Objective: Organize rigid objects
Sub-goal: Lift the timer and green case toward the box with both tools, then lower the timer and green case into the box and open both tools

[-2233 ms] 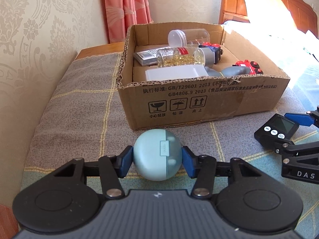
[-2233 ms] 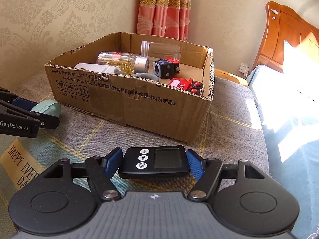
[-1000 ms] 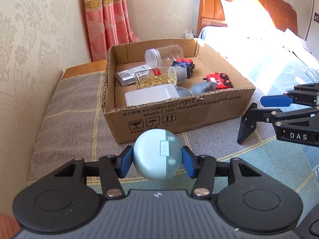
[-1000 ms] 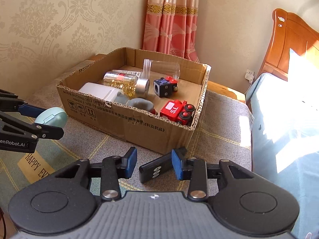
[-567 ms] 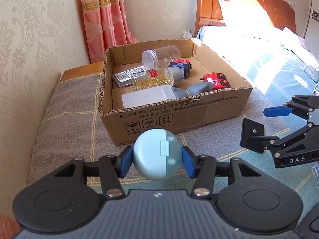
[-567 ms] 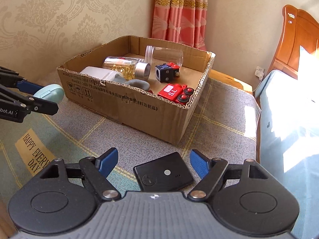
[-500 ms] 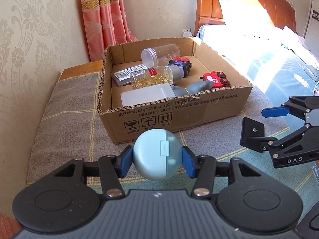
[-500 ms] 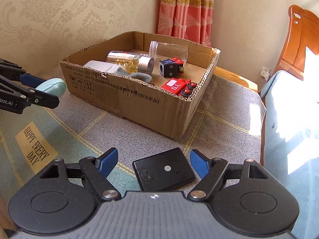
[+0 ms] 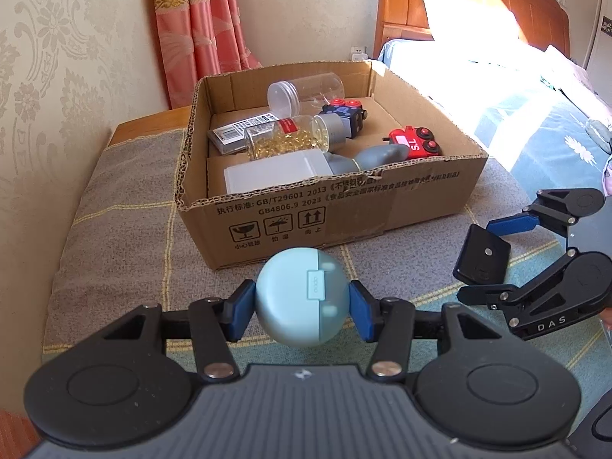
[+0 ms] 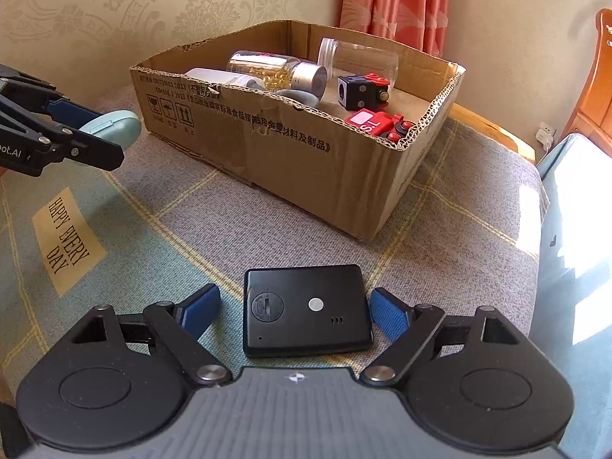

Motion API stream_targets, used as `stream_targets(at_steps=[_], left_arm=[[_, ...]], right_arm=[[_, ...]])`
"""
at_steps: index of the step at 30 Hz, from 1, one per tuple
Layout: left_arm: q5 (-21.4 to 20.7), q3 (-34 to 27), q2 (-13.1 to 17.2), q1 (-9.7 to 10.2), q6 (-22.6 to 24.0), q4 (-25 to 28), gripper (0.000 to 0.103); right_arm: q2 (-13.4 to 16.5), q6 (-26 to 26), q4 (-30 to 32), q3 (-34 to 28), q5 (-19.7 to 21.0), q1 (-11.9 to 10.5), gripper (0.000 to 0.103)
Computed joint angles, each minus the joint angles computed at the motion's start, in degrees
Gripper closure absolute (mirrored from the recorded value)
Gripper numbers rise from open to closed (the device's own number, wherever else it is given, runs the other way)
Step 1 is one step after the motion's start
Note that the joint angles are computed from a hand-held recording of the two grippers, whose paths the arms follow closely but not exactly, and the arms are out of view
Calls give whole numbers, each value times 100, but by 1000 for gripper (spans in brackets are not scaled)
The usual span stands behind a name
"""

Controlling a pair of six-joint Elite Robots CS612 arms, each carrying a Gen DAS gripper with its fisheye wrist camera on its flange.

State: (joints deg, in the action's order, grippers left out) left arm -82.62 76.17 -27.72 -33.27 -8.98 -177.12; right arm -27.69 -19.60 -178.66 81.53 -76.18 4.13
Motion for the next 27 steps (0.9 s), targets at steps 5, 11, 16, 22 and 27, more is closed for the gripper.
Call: stream_targets(at_steps=[5, 11, 16, 22, 27], left_arm=[[-3, 19, -16, -3, 51, -27, 51], [-51, 63, -50, -7, 121, -76, 51], [-39, 144, -103, -11, 153, -185, 51], [-30, 229, -170, -6, 162, -291, 51], [59, 248, -195, -2, 139, -403, 51]], right_arm=[[-42, -142, 65, 19, 68, -12, 29], [-90, -63, -98, 125, -89, 19, 29], [-249, -114, -314, 278, -31, 21, 29], [-384, -167, -701, 279, 19, 27, 29], [-204, -120, -725, -227, -59, 70, 29]])
